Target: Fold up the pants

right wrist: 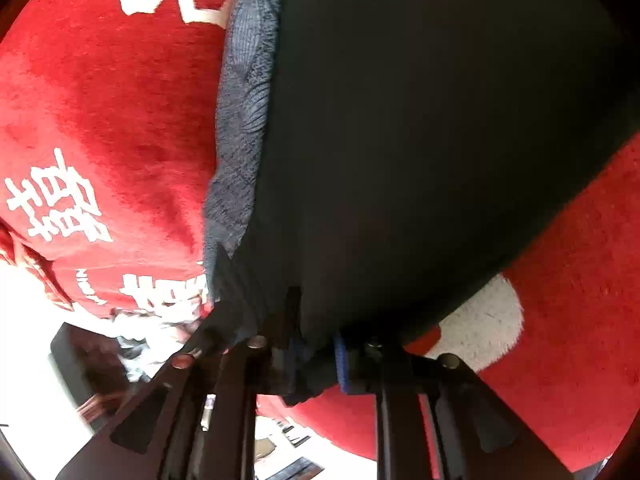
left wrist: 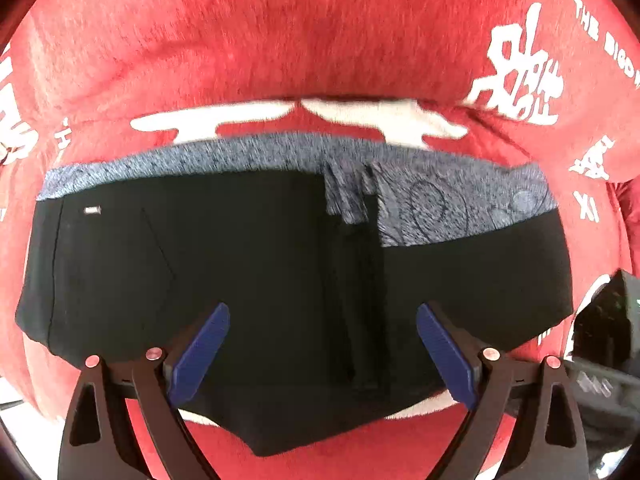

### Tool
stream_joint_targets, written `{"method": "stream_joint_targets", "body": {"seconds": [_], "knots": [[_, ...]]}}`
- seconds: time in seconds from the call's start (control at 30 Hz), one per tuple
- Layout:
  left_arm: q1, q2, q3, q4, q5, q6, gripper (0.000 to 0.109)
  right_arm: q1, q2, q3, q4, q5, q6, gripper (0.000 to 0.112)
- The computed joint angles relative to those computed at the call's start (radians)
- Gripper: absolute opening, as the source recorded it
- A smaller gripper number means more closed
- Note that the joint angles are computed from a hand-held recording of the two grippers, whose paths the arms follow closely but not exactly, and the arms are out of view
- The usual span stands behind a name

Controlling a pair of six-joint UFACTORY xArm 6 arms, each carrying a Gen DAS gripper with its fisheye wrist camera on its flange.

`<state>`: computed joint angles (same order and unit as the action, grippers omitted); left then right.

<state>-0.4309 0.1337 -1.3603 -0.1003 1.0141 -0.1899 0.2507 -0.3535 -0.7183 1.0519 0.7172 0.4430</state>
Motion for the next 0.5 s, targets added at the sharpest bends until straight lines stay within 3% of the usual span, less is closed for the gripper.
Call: {"method": "stream_joint_targets", "body": {"seconds": [0.1,0.17,0.37,0.43,0.5], "knots": [[-0.007,0.001,-0.021,0.058,0.004,0.006,0.096,-0.072,-0.061,-0.047,-0.069,0.144,-0.08,0.031],[-0.017,0.024,-0.063,0.068,0.008,0.015,0.096,-0.128,-0.072,-0.122,-0.217,0.204,-0.112,0.031],[-0.079,0.203,-0.262,0.078,0.006,0.014,0.096,-0.218,0.135,-0.345,-0.631,0.214,-0.048,0.029],[-0.091,0.256,-0.302,0.143,0.05,-0.024,0.096,-0.219,0.217,-0.381,-0.672,0.215,-0.026,0.029],[-0.071,0.28,-0.304,0.107,0.078,-0.024,0.098,-0.212,0.259,-0.388,-0.674,0.232,-0.038,0.029]]}}
